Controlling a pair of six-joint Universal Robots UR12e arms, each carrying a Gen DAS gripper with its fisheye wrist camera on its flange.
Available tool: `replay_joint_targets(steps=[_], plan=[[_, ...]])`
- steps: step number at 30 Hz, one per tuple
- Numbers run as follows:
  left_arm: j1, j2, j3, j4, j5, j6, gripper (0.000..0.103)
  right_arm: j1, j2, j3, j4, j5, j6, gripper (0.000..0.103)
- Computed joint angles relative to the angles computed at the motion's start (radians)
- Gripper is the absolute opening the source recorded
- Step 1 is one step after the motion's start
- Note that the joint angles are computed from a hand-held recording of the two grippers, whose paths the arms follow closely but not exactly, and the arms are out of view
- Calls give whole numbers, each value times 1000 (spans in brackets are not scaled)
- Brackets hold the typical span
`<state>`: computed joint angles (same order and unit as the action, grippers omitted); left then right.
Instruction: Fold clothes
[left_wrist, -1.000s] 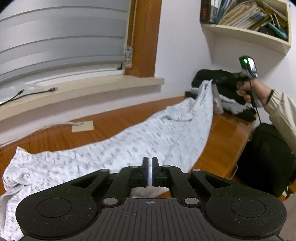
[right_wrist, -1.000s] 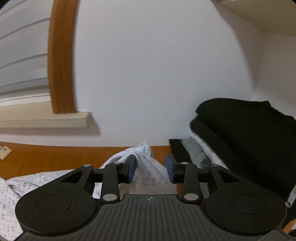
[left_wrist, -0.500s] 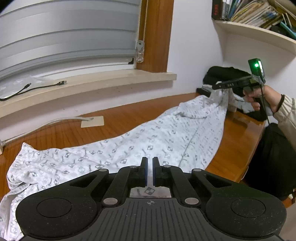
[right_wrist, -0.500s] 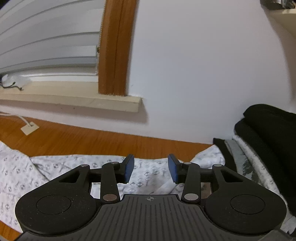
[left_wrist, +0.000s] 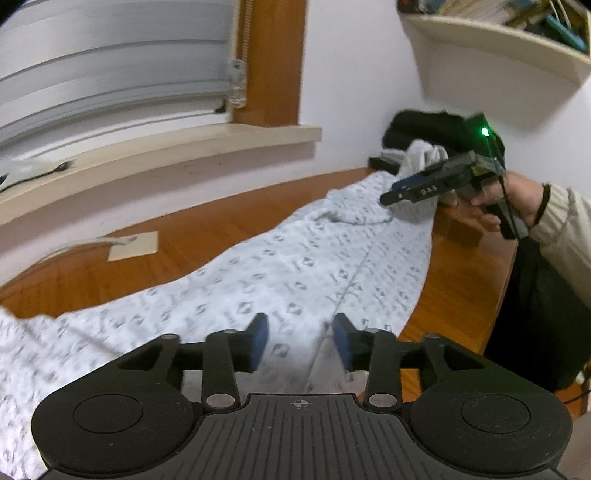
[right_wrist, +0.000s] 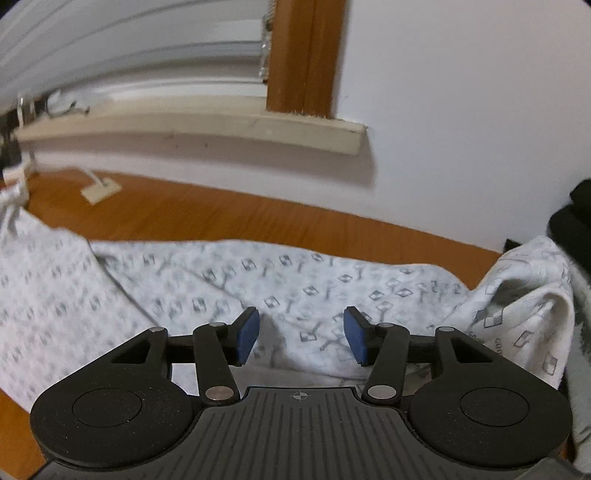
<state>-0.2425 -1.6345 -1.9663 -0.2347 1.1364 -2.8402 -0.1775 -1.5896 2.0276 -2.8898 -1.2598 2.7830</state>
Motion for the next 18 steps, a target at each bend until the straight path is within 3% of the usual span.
replay_joint_targets(steps=[4, 8, 10, 11, 12, 13, 18], plan=[[-7, -9, 4, -16, 19, 10, 55, -23, -12, 30, -79, -33, 18, 51], [6, -15, 3, -24, 28, -4, 53, -81, -37, 60, -126, -29, 57, 51], [12, -18, 0, -26, 26, -1, 44, -101, -47, 72, -150, -42, 87, 51], [12, -18, -3, -20, 29, 1, 31, -106, -50, 77, -166, -55, 105, 51], [13, -19, -6, -9, 31, -3, 7, -111, -53, 82, -180, -68, 123, 51], [14, -20, -12, 15, 33, -14, 2, -118, -57, 85, -180, -70, 138, 51], [34, -1, -23, 97, -9, -70, 2, -153, -77, 110, -181, -60, 158, 51]])
